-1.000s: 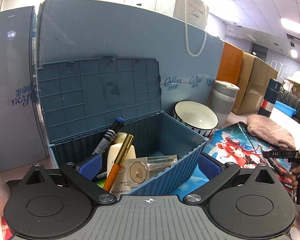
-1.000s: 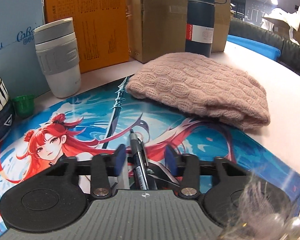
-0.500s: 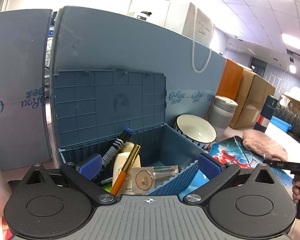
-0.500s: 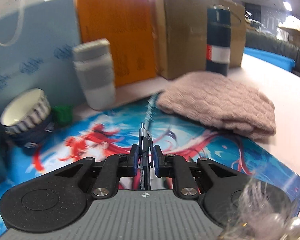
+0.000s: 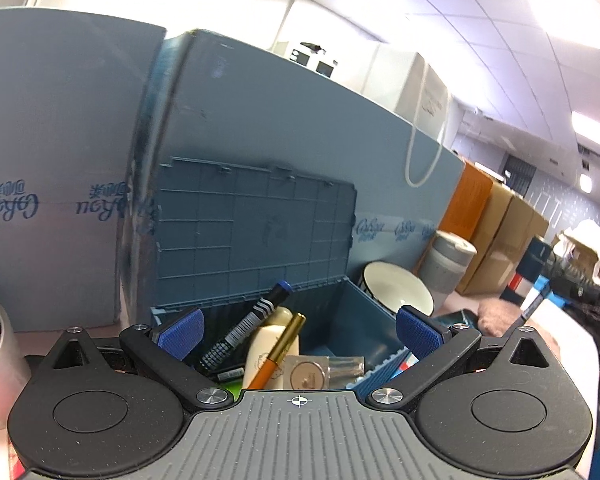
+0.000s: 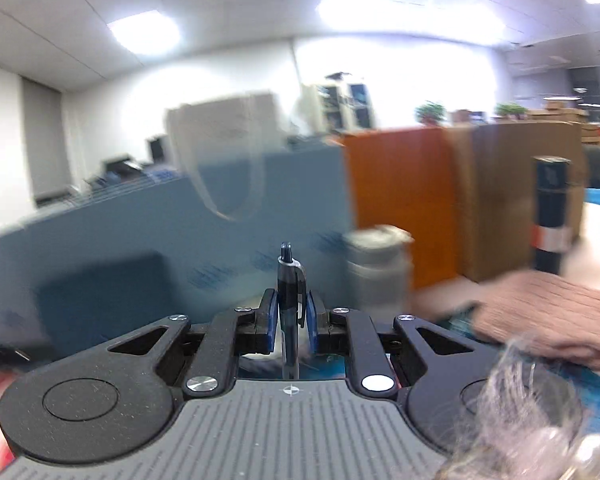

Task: Organize rigid objects
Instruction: 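Carry the black pen with the right gripper into the teal box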

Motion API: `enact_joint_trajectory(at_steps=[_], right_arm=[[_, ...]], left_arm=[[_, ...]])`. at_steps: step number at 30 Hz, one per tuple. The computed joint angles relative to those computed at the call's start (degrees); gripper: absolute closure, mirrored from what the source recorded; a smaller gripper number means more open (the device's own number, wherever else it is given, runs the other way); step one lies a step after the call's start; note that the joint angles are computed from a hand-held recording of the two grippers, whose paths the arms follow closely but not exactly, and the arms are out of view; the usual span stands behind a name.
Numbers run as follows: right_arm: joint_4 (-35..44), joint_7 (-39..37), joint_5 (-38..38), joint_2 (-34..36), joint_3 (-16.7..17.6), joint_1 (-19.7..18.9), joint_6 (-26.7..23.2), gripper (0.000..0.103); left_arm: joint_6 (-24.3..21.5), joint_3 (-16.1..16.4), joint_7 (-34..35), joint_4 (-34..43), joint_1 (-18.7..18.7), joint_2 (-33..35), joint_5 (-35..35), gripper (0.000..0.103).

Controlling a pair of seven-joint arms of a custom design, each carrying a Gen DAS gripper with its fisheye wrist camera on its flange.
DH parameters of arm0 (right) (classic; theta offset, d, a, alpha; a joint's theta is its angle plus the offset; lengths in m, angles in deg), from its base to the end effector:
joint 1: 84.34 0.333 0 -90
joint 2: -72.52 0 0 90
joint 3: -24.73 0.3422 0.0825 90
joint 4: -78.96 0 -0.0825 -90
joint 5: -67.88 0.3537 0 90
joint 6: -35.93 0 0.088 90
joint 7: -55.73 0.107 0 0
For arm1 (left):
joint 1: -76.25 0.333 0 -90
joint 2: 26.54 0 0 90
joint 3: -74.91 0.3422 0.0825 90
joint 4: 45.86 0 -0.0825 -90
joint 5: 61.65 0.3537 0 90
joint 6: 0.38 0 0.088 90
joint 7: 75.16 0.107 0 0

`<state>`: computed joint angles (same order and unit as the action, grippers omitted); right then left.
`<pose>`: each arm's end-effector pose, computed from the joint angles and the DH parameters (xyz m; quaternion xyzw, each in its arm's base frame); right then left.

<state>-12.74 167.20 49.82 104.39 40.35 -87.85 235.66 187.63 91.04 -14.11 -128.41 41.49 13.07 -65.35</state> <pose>0.6976 0.1311 0.5234 -0.5699 0.5339 -0.3021 0.5467 0.6927 -0.3032 0.4757 -0.6083 0.5673 -0.5004 0.2404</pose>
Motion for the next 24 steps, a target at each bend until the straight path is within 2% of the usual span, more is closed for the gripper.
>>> enact_joint_trajectory(at_steps=[3,5,6,7,9,12,13,14,16,17,20,22,24], right_arm=[[5.8,2.7,-6.2,4.8,10.9,-5.4,-0.3,0.089],[10.6,4.5,-11.9,10.2,20.2,-9.2,-1.5,0.089],[13.4,4.4,-14.5,13.5,25.0,-10.4,-3.3,0.089],[16.1,3.4,-15.2,16.4,27.8,-10.0,-4.8,0.089],[20.9,0.3,-14.9,20.4,30.6,-7.7,-8.5,0.089],[28.9,-5.0,-13.2,26.8,35.4,-4.3,-16.0,0.089],[31.4,-6.7,-12.2,28.7,36.8,-3.2,-18.4,0.089],[33.4,-8.5,-11.4,30.2,37.9,-2.3,-20.4,0.089],[36.4,-10.6,-9.9,32.0,37.3,-0.2,-22.7,0.089],[37.1,-11.3,-9.3,32.4,36.8,0.6,-23.4,0.089],[38.6,-13.1,-7.3,32.9,35.2,2.1,-25.4,0.089],[38.9,-12.3,-6.4,32.0,31.1,3.7,-25.3,0.089],[35.8,-9.8,-6.0,29.3,25.5,4.7,-22.6,0.086]], left_arm=[[2.0,-1.3,-0.2,-1.6,1.1,-0.7,-0.9,0.000],[3.5,-1.8,0.1,-2.5,1.6,-1.1,-2.1,0.000],[4.4,-1.2,0.2,-3.0,1.1,-1.2,-3.3,0.000],[5.6,0.1,0.3,-3.5,0.2,-1.1,-4.9,0.000],[8.0,1.9,0.6,-4.8,-1.3,-1.2,-8.3,0.000],[11.0,2.5,1.0,-5.8,-2.0,-1.1,-12.9,0.000],[11.9,3.4,1.3,-5.9,-2.8,-0.9,-14.9,0.000],[12.5,5.7,1.9,-5.7,-4.8,-0.2,-18.0,0.000],[12.7,11.2,3.5,-4.7,-9.3,1.7,-24.5,0.000],[12.9,12.5,4.3,-4.1,-10.3,2.5,-26.2,0.000],[13.4,11.7,6.4,-2.8,-9.9,3.1,-27.7,0.000],[12.3,13.0,8.1,-1.5,-11.0,3.9,-30.1,0.000],[10.0,17.2,9.8,0.0,-14.0,5.6,-34.4,0.000]])
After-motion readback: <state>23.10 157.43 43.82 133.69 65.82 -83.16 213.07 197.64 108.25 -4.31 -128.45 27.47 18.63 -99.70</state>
